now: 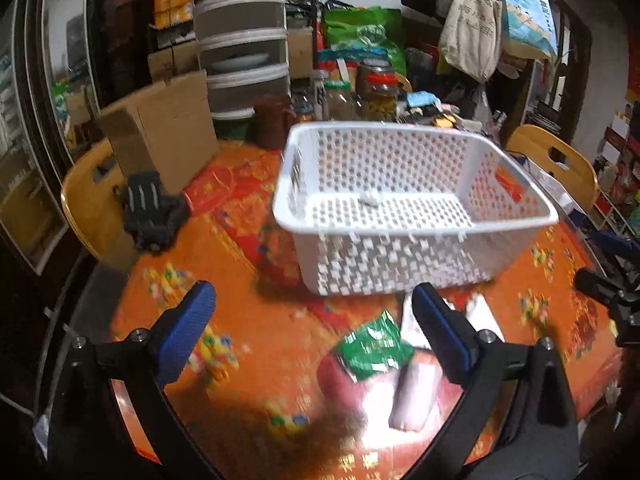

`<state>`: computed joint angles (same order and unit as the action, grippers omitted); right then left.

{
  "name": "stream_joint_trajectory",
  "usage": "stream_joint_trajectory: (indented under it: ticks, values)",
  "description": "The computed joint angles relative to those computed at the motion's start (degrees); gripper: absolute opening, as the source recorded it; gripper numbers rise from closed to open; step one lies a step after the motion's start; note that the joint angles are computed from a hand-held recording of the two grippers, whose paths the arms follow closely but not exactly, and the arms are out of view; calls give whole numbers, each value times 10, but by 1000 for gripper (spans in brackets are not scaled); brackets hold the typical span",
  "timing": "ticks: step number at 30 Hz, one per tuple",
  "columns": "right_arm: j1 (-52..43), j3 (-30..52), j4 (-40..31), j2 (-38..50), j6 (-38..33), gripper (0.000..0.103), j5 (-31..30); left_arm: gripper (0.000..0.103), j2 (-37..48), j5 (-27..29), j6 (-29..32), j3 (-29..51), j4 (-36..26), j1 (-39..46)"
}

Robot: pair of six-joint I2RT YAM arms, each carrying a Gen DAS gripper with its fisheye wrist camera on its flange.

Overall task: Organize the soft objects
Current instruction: 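Withdraw both grippers and grasp the white cloth with the right gripper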

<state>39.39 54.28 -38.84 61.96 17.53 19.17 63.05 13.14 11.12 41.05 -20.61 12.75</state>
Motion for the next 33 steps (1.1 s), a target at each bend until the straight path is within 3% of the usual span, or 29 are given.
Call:
stream_joint_trajectory:
  ticks: [7,13,22,33]
  values:
    - [29,-100,57,-8,47,100,-31,98,34,26,4,-95,70,8]
    - [46,-138,126,40,62,100,-56,98,130,24,0,-108,147,-14]
    - [55,-122,175,135,48,93,-81,98,201,33,8,-109,207,-22]
    - [48,-88,175,190,30,87,-89,97,236,10,30,-105,231,-51]
